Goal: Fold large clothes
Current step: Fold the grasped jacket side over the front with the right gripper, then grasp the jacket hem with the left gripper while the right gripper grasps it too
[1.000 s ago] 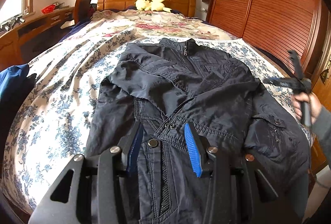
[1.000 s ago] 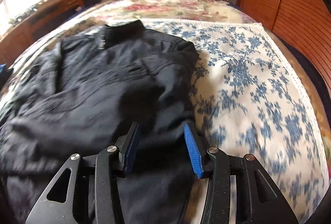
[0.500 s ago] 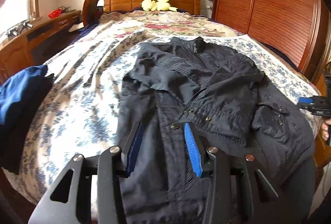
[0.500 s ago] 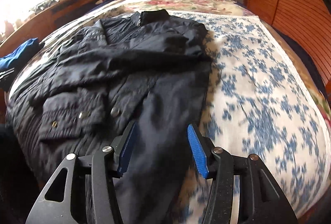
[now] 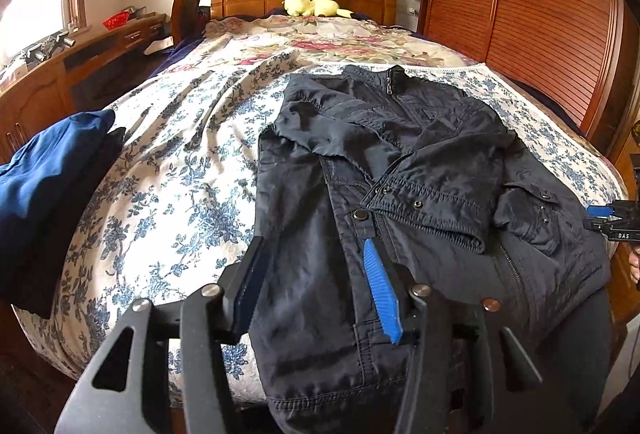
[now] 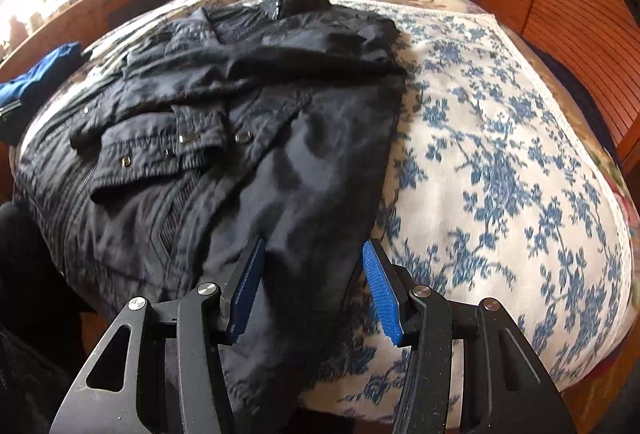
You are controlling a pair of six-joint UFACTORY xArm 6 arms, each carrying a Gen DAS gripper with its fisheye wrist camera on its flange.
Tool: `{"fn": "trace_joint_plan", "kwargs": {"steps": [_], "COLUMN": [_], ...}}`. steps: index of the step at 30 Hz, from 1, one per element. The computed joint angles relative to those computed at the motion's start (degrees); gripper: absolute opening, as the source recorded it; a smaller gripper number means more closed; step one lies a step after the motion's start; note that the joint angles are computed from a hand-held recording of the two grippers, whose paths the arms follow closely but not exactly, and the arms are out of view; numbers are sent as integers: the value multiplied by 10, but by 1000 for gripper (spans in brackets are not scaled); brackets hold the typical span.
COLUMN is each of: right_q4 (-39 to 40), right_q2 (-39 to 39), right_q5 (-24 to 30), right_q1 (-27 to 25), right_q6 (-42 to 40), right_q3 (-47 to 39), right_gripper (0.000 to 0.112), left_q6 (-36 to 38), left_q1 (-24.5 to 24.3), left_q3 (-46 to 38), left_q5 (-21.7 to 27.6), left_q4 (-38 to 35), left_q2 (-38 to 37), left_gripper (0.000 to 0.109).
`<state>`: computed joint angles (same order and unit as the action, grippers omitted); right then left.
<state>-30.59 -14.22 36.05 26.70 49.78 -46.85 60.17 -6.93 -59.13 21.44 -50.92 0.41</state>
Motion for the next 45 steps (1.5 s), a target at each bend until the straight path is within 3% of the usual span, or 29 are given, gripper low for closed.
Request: {"fn": "trace_joint_plan", "kwargs": {"steps": [7,13,20,28,32,35,39,45], "right_q4": [7,30,11,40,27,2,-34,-19], "right_q2": [1,10,11,-11,-22,-31,-41,-33], "right_q5": [-4,-52,-27,-13,-16,-40,-63,-44], "right_q1": [3,9,29,38,47,49,45,49], "right_q6": [23,26,53,40,54,81,113,105], "right_q3": [9,8,-1,22,30,40,46,41], "right_gripper": [53,45,46,46,45,33,26,26], "left_q6": [21,21,35,62,79,101,103,88], "left_q1": [5,15,43,74,83,85,81,81], "left_q3": [-12,-12,23,55,59,63,68,65], "left_q5": [7,22,26,71,100,114,104,107], "left_q4": [-15,-12,-21,-38,-52,-66,-63,-53], "left_q2": [30,41,19,0,0,-6,-6,0], "left_gripper": [49,49,49,49,37,27,27,27]}}
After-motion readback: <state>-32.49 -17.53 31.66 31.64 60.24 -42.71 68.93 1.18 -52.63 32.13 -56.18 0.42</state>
